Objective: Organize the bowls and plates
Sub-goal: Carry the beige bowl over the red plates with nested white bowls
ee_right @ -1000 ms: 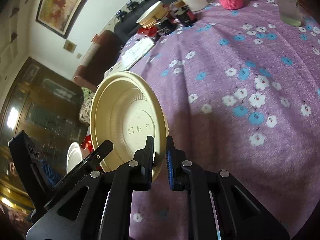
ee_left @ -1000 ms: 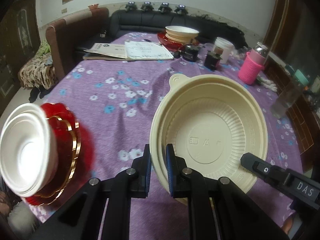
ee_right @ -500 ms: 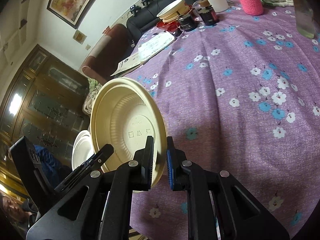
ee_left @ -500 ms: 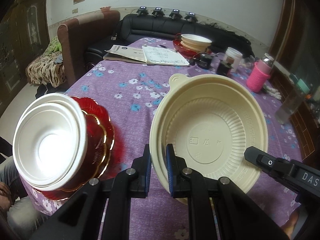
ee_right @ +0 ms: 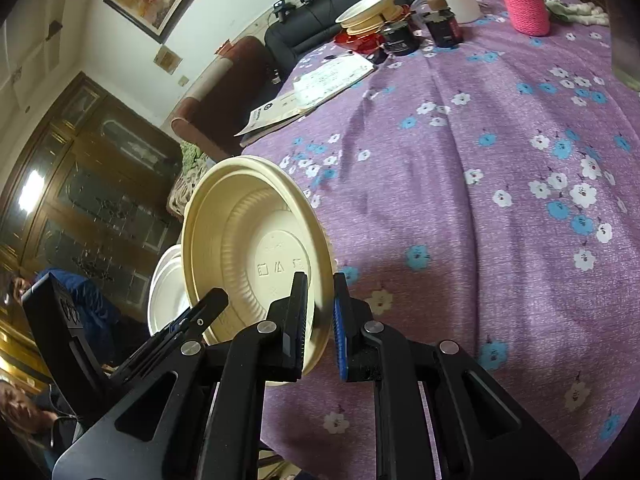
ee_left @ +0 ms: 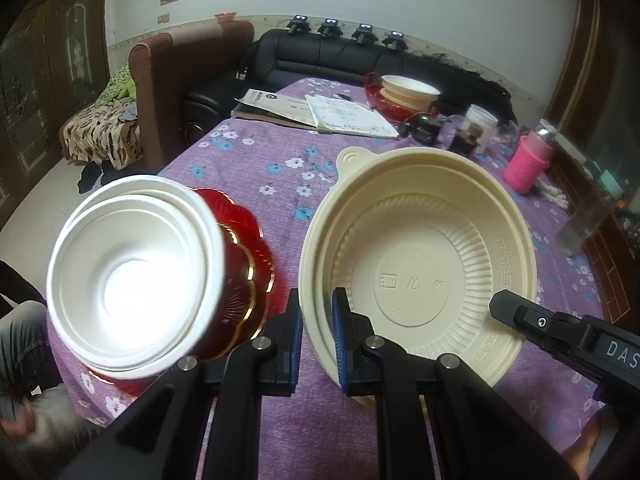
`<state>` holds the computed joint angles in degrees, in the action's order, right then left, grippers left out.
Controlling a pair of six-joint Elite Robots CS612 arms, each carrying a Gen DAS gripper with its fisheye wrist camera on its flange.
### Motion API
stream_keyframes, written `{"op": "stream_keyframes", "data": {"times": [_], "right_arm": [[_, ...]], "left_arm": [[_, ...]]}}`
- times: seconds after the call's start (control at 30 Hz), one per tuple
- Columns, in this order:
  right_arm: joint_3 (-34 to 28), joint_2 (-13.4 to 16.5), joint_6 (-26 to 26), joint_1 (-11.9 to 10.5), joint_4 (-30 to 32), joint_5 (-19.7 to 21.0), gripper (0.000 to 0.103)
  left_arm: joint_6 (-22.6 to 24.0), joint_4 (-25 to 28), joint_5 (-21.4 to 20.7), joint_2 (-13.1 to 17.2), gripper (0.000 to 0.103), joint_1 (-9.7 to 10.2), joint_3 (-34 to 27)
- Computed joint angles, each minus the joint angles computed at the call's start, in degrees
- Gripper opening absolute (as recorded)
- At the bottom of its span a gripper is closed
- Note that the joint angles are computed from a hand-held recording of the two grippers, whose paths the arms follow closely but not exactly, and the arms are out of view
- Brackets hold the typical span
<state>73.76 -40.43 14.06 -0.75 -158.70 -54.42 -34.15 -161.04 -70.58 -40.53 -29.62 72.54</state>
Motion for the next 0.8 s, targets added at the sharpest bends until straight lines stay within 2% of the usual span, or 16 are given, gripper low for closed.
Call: {"op": "stream_keyframes", "data": {"times": [0.8], "right_arm": [[-0.51,-0.26,-2.73,2.17,-0.29,0.27,0.012]], "left_arm": [[-2.68,-3.39,1.46,-2.32,0.013,1.04,4.27]]}}
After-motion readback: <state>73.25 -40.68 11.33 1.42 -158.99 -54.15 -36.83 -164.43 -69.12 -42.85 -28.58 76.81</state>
